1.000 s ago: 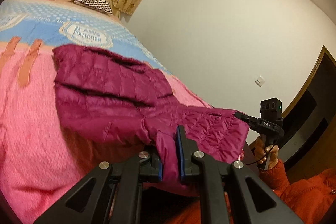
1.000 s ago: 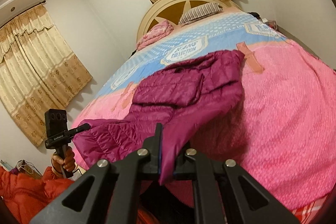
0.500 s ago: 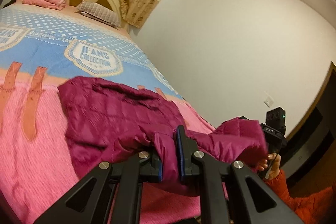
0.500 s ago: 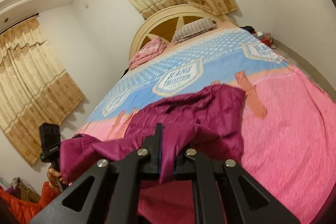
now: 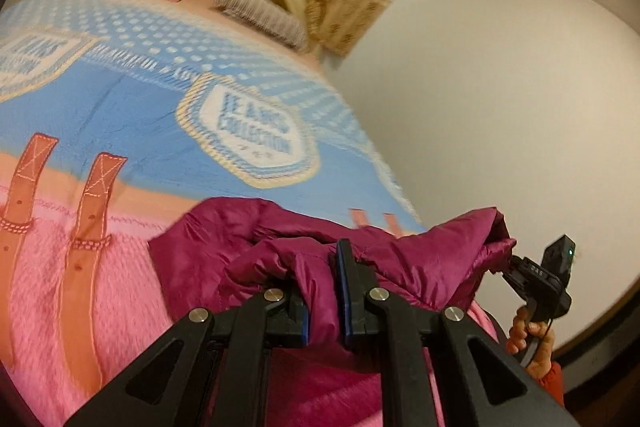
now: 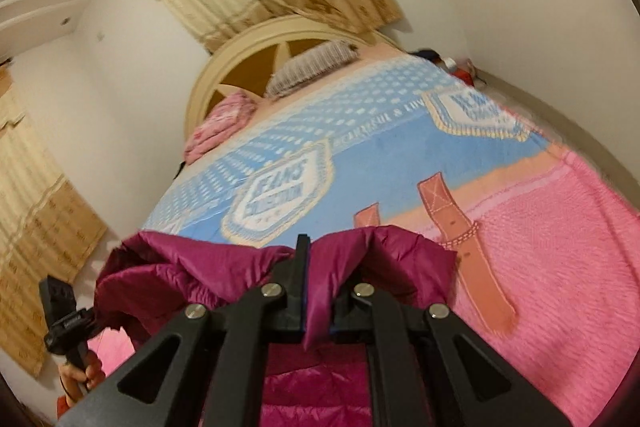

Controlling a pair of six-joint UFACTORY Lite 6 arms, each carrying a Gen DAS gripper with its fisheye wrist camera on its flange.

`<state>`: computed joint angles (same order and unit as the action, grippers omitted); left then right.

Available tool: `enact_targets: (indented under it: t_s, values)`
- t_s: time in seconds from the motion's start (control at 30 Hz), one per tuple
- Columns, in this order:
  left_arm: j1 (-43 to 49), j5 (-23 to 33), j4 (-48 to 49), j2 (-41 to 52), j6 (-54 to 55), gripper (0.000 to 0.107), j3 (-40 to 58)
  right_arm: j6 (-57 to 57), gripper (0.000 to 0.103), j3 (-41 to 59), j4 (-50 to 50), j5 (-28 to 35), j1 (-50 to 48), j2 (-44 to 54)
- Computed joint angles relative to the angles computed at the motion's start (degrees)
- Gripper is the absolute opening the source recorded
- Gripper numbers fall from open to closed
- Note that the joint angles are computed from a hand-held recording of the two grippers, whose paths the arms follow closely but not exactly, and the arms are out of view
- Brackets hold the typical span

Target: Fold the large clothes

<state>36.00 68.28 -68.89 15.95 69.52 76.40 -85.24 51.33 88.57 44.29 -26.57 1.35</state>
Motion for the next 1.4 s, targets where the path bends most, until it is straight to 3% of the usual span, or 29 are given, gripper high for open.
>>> enact_targets:
  t_s: [0.17, 0.3, 0.4, 0.47, 0.63, 0.73, 0.77, 0.8, 0.83, 0.87, 0.9, 0.97, 1.03, 1.13, 1.23, 1.3, 1.37, 1.4]
  values:
    - [-6.6, -9.2, 0.4, 11.8, -4.2, 0.011, 8.7, -4.4, 0.01, 9.2, 7.5, -8.3, 6.9, 15.4]
    - [-9.4, -11.4, 3.4, 21.6, -10.7, 0.011, 16.9, -3.7, 0.011, 15.2, 9.1, -11.8, 9.2, 24.6]
    - [-9.6, -9.5, 5.2, 27.3, -15.0, 0.012, 22.4, -3.8, 0.014, 16.6, 11.0, -14.1, 10.2, 27.9]
    - [-9.2, -7.4, 5.8, 29.6, -16.5, 0.012, 24.9, -1.9, 0.021, 17.8, 9.8, -16.5, 10.8, 29.6]
    - [-5.7, 4.4, 7.1, 38.8, -26.1, 0.016, 39.6, -3.0, 0.025, 19.2, 11.7, -15.4, 10.1, 33.1]
    - [-4.0, 6.6, 8.4, 37.6, -26.6, 0.021, 42.6, -2.8, 0.027, 19.0, 11.5, -13.3, 9.2, 33.5]
    - [-3.6, 6.7, 8.1, 36.9, -26.3, 0.025, 42.7, -2.2, 0.028, 18.9, 10.8, -12.3, 8.7, 33.4]
    - [-2.7, 6.8, 7.4, 36.0, -26.2, 0.035, 43.0, -1.4, 0.03, 19.5, 10.3, -11.7, 8.6, 33.9]
    - [-2.0, 6.3, 6.8, 35.5, -26.5, 0.044, 43.5, -0.3, 0.035, 19.8, 9.6, -11.1, 8.4, 34.0]
    - [-1.4, 5.0, 6.7, 35.0, -27.0, 0.066, 43.8, 1.0, 0.043, 19.2, 8.3, -9.6, 7.4, 33.1]
    - [-0.8, 2.6, 7.0, 32.8, -26.8, 0.08, 41.9, 1.4, 0.049, 18.3, 7.9, -8.2, 6.6, 32.0]
    - [0.4, -1.6, 7.8, 27.7, -25.1, 0.081, 37.9, -0.1, 0.091, 13.8, 9.5, -4.7, 4.1, 27.3]
    - [1.2, -3.6, 8.7, 23.2, -22.8, 0.081, 34.1, -4.6, 0.103, 7.2, 14.1, -3.8, 2.0, 20.1]
    - [-1.9, -11.9, 12.8, 14.3, -19.4, 0.081, 24.3, -9.6, 0.1, 0.7, 16.7, -7.9, 2.5, 8.8]
    - [-9.9, -21.2, 16.6, 8.6, -17.9, 0.081, 16.8, -11.5, 0.076, 1.5, 14.0, -19.1, 12.8, 3.4]
    - [-16.7, -26.6, 20.8, 7.9, -21.8, 0.081, 15.2, -13.7, 0.066, 5.4, 14.1, -30.1, 22.7, 5.2]
    - [-23.0, -31.0, 27.9, 11.5, -30.7, 0.081, 18.1, -23.4, 0.055, 12.3, 22.8, -40.2, 32.0, 11.7]
    - [-25.9, -33.2, 31.5, 13.5, -35.0, 0.081, 19.6, -29.4, 0.055, 14.7, 28.6, -42.6, 34.2, 14.4]
